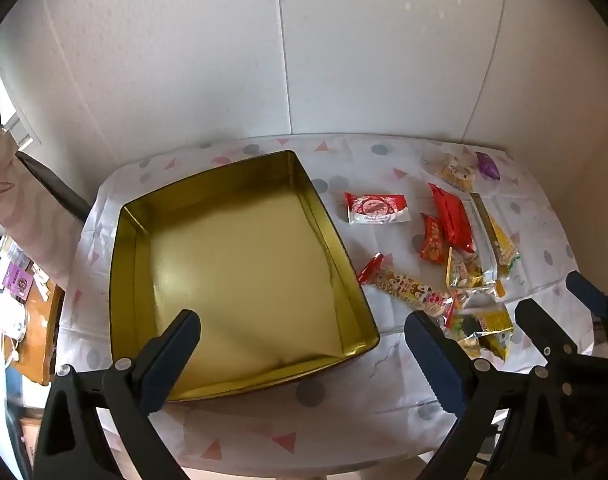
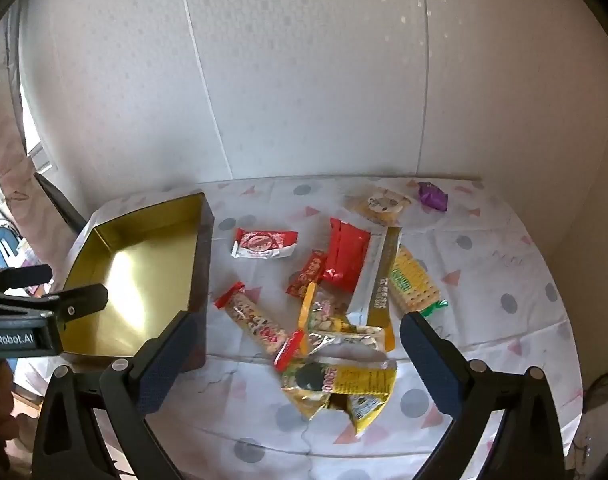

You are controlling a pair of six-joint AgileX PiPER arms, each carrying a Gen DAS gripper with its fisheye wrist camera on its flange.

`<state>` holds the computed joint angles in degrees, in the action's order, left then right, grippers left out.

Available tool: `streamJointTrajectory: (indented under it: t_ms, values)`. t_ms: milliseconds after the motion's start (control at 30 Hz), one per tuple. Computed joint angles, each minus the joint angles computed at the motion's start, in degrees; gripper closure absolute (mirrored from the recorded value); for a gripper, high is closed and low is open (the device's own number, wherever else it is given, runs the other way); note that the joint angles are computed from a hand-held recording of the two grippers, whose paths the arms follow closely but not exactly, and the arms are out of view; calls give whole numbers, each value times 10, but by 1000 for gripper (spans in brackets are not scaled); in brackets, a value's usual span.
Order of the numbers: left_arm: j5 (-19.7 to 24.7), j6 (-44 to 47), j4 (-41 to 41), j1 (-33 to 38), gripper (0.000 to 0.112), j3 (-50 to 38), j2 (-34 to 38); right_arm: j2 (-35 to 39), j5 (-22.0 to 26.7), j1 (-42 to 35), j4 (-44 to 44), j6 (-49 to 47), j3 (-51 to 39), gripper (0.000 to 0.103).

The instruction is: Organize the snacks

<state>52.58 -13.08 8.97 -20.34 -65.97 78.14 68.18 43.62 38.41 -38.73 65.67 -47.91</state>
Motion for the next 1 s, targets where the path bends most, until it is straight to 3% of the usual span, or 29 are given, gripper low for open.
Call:
streamJointTrajectory:
  t_ms: [133,333,1000]
  values:
    - [-10,16,-11,15,10,12,-15,27,43,24,3,4,-37,0]
    - [-6,47,-31,38,10,11,-19,21,16,7,40,-11,-38,0]
    - [-1,45,-30,33,10,8,-17,23,30,7,49,-13,-49,0]
